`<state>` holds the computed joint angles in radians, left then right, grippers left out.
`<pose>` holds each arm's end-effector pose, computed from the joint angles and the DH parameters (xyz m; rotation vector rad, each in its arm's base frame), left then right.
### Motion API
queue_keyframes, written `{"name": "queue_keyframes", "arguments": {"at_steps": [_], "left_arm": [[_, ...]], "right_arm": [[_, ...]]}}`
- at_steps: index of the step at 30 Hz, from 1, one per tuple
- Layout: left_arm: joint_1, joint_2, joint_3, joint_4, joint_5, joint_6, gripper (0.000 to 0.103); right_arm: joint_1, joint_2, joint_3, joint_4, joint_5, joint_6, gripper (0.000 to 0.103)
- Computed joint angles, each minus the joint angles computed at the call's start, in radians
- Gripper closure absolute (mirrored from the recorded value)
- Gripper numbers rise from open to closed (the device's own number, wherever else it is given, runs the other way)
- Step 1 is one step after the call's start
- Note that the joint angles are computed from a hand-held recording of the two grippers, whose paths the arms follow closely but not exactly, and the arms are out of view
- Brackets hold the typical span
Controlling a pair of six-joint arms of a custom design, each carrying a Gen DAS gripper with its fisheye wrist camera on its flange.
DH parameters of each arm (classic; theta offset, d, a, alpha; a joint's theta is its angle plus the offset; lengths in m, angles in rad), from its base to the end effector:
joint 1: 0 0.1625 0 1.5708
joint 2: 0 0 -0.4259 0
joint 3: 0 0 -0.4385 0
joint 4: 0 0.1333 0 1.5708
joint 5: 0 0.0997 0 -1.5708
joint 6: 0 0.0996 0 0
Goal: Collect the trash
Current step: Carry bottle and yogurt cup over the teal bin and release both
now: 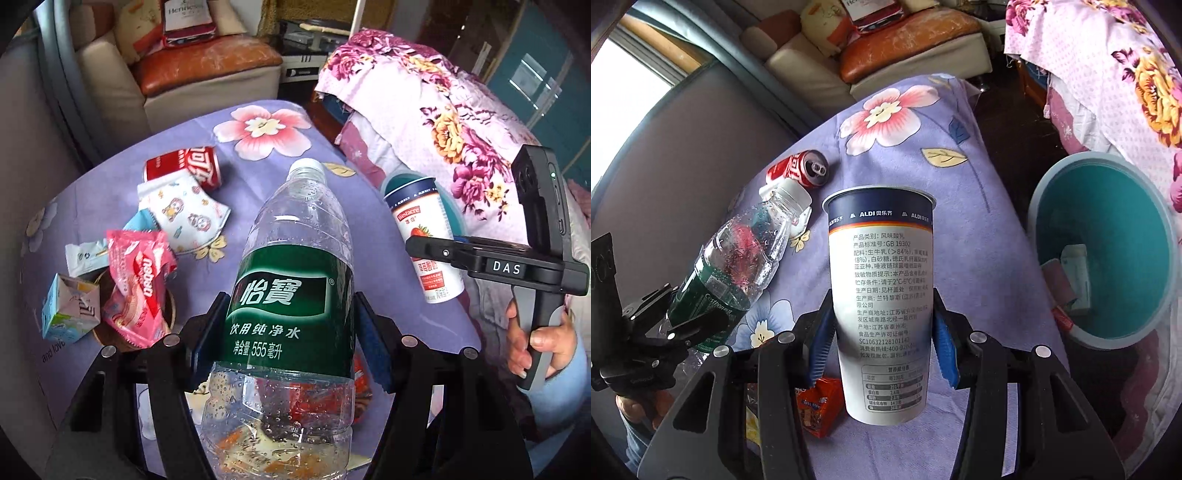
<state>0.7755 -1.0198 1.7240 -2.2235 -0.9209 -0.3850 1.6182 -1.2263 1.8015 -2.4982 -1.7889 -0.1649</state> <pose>-0.3305 -0.5951 0.1571 0.5394 2.4839 -0.4221 0.1419 -0.6329 0.2680 0.2480 -2.8542 0.4904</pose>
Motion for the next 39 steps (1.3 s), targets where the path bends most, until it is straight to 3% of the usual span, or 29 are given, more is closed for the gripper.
{"name": "queue_keyframes", "arguments": {"at_steps": [8,15,32,36,39], "left_arm": [[-0.028,0.186,-0.169,-0.034,-0.067,0.057,0.036],[-0.036,0.375,-0.351,0.017,-0.142,0.087,0.036],[-0.004,0.679,-0.699,0.215,-0.233,0.060,0.035],[-0.002,0.681,-0.693,0.179,-0.240,0.053,0.019],[-0.003,0.672,-0.678,0.157,-0.232,0.056,0.015]], "right_arm": [[-0.072,-0.127,0.017,-0.066,-0.019,0.007,0.057],[-0.150,-0.205,0.016,-0.088,-0.033,0.008,0.057],[-0.240,-0.192,-0.024,-0.082,-0.052,0.016,0.057],[-0.247,-0.186,-0.026,-0.082,-0.062,0.016,0.057],[-0.252,-0.183,-0.026,-0.078,-0.064,0.018,0.057]]}}
